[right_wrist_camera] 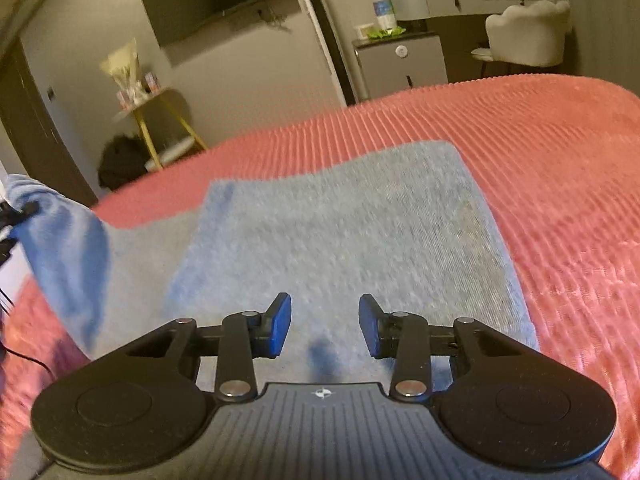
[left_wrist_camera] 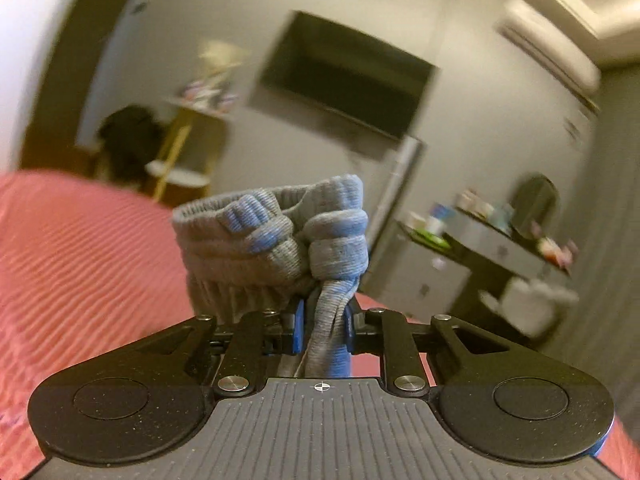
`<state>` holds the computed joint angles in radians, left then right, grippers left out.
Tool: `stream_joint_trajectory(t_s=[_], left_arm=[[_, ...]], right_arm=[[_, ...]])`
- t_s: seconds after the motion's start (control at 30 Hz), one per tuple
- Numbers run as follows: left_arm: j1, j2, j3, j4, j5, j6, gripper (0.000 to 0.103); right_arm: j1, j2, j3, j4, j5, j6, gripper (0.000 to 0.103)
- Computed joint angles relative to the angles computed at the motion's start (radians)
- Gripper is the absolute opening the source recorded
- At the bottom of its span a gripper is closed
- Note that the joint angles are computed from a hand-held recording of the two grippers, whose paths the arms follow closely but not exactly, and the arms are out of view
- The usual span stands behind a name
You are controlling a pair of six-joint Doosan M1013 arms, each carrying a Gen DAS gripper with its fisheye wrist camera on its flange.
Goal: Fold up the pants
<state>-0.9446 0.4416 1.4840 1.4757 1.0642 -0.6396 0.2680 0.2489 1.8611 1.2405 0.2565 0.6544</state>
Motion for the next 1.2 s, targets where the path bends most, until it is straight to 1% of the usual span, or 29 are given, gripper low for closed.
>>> stream_joint_trajectory(t_s=[0.07, 0.17, 0.23, 0.3, 0.4, 0.43, 0.47, 0.5, 0.53, 0.57, 0.6, 0.63, 0.67, 0.7, 0.73, 0.77, 0.8, 0.87, 0.9, 0.93, 0.97, 1.0, 1.03, 1.07, 1.1, 1.13, 1.17, 1.2], left_arm=[[-0.014, 0.024, -0.050, -0.007, -0.031, 0.120, 0.017], [-0.025, 0.061, -0.118, -0.046, -0.111, 0.294, 0.016], [-0.032, 0.090, -0.167, -0.103, -0.157, 0.423, 0.015], [-0.040, 0.118, -0.208, -0.160, -0.202, 0.546, 0.015], [-0.045, 0.153, -0.255, -0.295, -0.276, 0.709, 0.016], [-0.045, 0.167, -0.280, -0.385, -0.285, 0.787, 0.017], [-0.044, 0.177, -0.293, -0.448, -0.279, 0.831, 0.018], [-0.048, 0.186, -0.303, -0.477, -0.255, 0.835, 0.020], [-0.055, 0.188, -0.300, -0.479, -0.234, 0.795, 0.030], [-0.057, 0.179, -0.280, -0.462, -0.246, 0.734, 0.043], [-0.060, 0.161, -0.246, -0.435, -0.259, 0.636, 0.050], [-0.063, 0.143, -0.217, -0.404, -0.257, 0.530, 0.061], [-0.070, 0.129, -0.193, -0.381, -0.225, 0.420, 0.064], [-0.072, 0.118, -0.176, -0.379, -0.188, 0.352, 0.065], [-0.073, 0.112, -0.168, -0.389, -0.153, 0.306, 0.068], [-0.069, 0.105, -0.160, -0.419, -0.118, 0.287, 0.068], [-0.063, 0.101, -0.156, -0.454, -0.094, 0.296, 0.068], [-0.057, 0.106, -0.162, -0.520, -0.028, 0.345, 0.067], [-0.055, 0.108, -0.161, -0.545, -0.019, 0.328, 0.067], [-0.051, 0.098, -0.144, -0.552, -0.055, 0.296, 0.067], [-0.049, 0.091, -0.131, -0.546, -0.078, 0.266, 0.067], [-0.047, 0.090, -0.127, -0.540, -0.084, 0.251, 0.068], [-0.045, 0.090, -0.121, -0.538, -0.093, 0.242, 0.068], [-0.043, 0.090, -0.119, -0.543, -0.103, 0.234, 0.068], [-0.043, 0.088, -0.112, -0.541, -0.111, 0.216, 0.068], [-0.042, 0.087, -0.109, -0.530, -0.119, 0.194, 0.067], [-0.041, 0.081, -0.100, -0.515, -0.132, 0.170, 0.068], [-0.045, 0.072, -0.084, -0.506, -0.140, 0.146, 0.068]], right_arm=[[-0.016, -0.011, 0.009, 0.145, 0.038, -0.115, 0.037], [-0.034, -0.023, 0.015, 0.248, 0.089, -0.182, 0.037], [-0.052, -0.031, 0.022, 0.307, 0.128, -0.216, 0.037], [-0.065, -0.037, 0.030, 0.366, 0.149, -0.250, 0.037], [-0.084, -0.043, 0.039, 0.379, 0.171, -0.240, 0.038], [-0.085, -0.043, 0.038, 0.361, 0.173, -0.218, 0.040], [-0.091, -0.042, 0.036, 0.336, 0.181, -0.191, 0.042], [-0.098, -0.039, 0.033, 0.307, 0.192, -0.153, 0.047], [-0.101, -0.036, 0.028, 0.281, 0.200, -0.114, 0.056], [-0.107, -0.030, 0.021, 0.259, 0.219, -0.077, 0.060], [-0.110, -0.023, 0.014, 0.244, 0.236, -0.047, 0.065], [-0.113, -0.015, 0.005, 0.226, 0.255, -0.015, 0.071], [-0.116, -0.004, -0.005, 0.217, 0.280, 0.008, 0.076], [-0.119, 0.013, -0.022, 0.196, 0.315, 0.041, 0.083], [-0.117, 0.030, -0.039, 0.185, 0.343, 0.073, 0.086], [-0.116, 0.053, -0.059, 0.175, 0.379, 0.109, 0.086], [-0.115, 0.082, -0.087, 0.154, 0.427, 0.159, 0.087], [-0.099, 0.133, -0.140, 0.083, 0.468, 0.291, 0.087], [-0.089, 0.159, -0.170, 0.035, 0.479, 0.382, 0.086], [-0.080, 0.180, -0.189, 0.030, 0.483, 0.436, 0.085], [-0.074, 0.195, -0.198, 0.065, 0.486, 0.436, 0.084], [-0.068, 0.207, -0.208, 0.081, 0.487, 0.443, 0.069], [-0.063, 0.214, -0.219, 0.071, 0.482, 0.471, 0.055], [-0.059, 0.220, -0.227, 0.061, 0.478, 0.497, 0.049], [-0.057, 0.221, -0.224, 0.099, 0.475, 0.472, 0.046], [-0.056, 0.219, -0.220, 0.122, 0.470, 0.444, 0.046], [-0.053, 0.217, -0.220, 0.123, 0.464, 0.426, 0.049], [-0.052, 0.217, -0.221, 0.127, 0.464, 0.408, 0.060]])
